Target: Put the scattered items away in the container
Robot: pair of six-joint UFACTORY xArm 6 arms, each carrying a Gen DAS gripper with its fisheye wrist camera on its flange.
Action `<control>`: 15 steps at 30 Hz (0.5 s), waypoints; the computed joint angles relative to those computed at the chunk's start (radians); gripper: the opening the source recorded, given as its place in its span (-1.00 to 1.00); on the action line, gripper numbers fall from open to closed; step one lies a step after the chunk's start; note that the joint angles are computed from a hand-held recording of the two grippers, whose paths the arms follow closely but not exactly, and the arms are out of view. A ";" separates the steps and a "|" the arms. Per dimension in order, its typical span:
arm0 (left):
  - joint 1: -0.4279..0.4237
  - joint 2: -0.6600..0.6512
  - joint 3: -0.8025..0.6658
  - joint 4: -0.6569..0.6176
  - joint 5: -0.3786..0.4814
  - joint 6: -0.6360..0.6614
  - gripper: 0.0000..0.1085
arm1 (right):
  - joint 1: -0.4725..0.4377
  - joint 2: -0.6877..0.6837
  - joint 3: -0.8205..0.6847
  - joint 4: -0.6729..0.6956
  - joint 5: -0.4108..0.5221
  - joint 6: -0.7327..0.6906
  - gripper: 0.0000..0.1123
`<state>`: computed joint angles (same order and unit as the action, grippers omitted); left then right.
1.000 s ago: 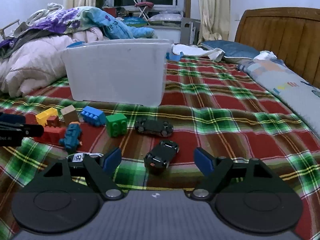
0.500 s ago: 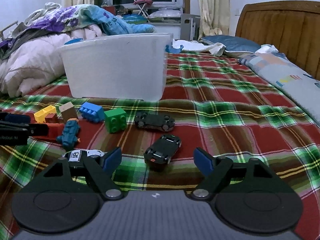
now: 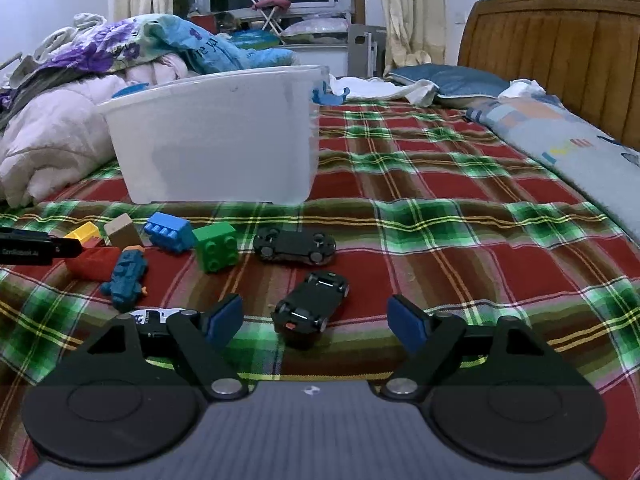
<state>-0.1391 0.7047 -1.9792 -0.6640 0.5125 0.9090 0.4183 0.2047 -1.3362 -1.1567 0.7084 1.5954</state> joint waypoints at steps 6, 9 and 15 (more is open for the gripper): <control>-0.002 -0.002 0.004 -0.050 0.010 0.066 0.22 | 0.002 -0.002 0.002 -0.003 -0.004 0.005 0.46; 0.022 0.069 -0.116 0.019 0.068 -0.069 0.22 | 0.002 -0.004 0.004 -0.001 -0.004 0.004 0.46; 0.030 0.046 -0.079 0.004 0.094 0.008 0.21 | -0.003 -0.004 0.004 0.001 -0.017 0.006 0.46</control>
